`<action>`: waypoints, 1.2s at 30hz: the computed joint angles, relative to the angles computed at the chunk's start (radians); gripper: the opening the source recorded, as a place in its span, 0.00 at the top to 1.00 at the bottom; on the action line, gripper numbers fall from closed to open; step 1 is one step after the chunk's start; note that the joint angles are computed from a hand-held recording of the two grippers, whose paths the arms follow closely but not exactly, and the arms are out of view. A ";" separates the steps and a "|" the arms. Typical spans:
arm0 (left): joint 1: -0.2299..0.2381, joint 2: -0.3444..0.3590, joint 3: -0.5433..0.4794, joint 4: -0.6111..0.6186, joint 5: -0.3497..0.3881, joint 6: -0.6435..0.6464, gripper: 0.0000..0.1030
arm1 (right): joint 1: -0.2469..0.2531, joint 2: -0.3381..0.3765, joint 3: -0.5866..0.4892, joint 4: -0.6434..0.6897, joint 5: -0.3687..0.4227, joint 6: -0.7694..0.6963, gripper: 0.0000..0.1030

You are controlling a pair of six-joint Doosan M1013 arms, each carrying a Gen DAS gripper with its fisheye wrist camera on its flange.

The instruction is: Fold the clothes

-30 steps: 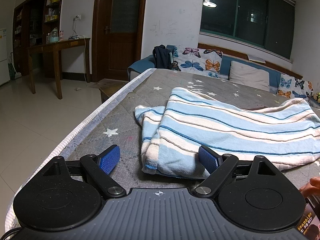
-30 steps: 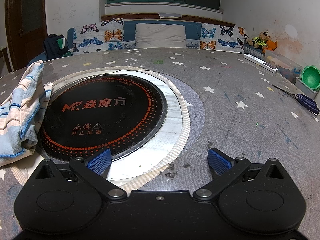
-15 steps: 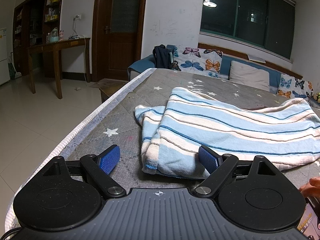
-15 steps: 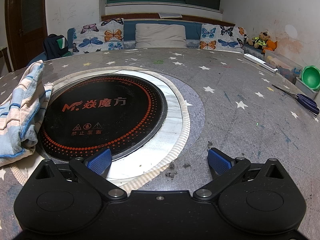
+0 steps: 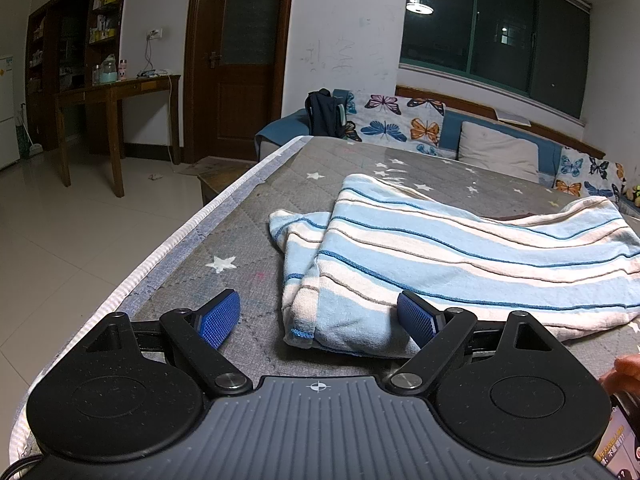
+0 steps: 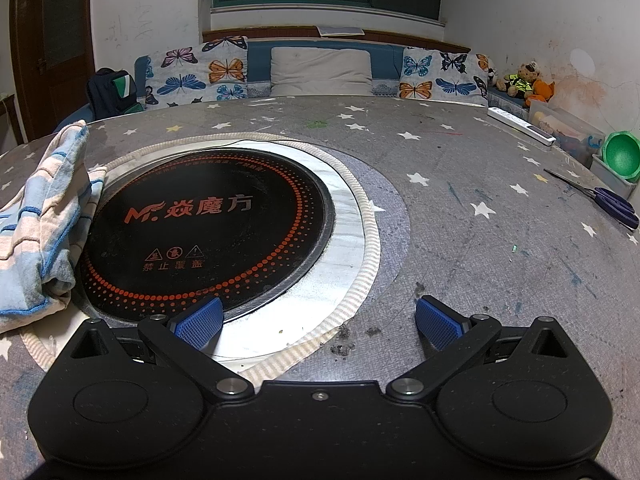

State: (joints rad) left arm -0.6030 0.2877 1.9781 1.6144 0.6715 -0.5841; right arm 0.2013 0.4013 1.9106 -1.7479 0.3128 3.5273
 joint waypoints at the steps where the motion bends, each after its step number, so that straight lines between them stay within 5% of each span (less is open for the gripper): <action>1: 0.000 0.001 -0.001 0.001 0.000 -0.001 0.16 | 0.000 0.000 0.000 -0.001 0.000 0.001 0.00; 36: 0.003 0.003 -0.009 -0.010 -0.004 0.011 0.16 | -0.019 0.003 0.000 -0.031 -0.013 0.019 0.00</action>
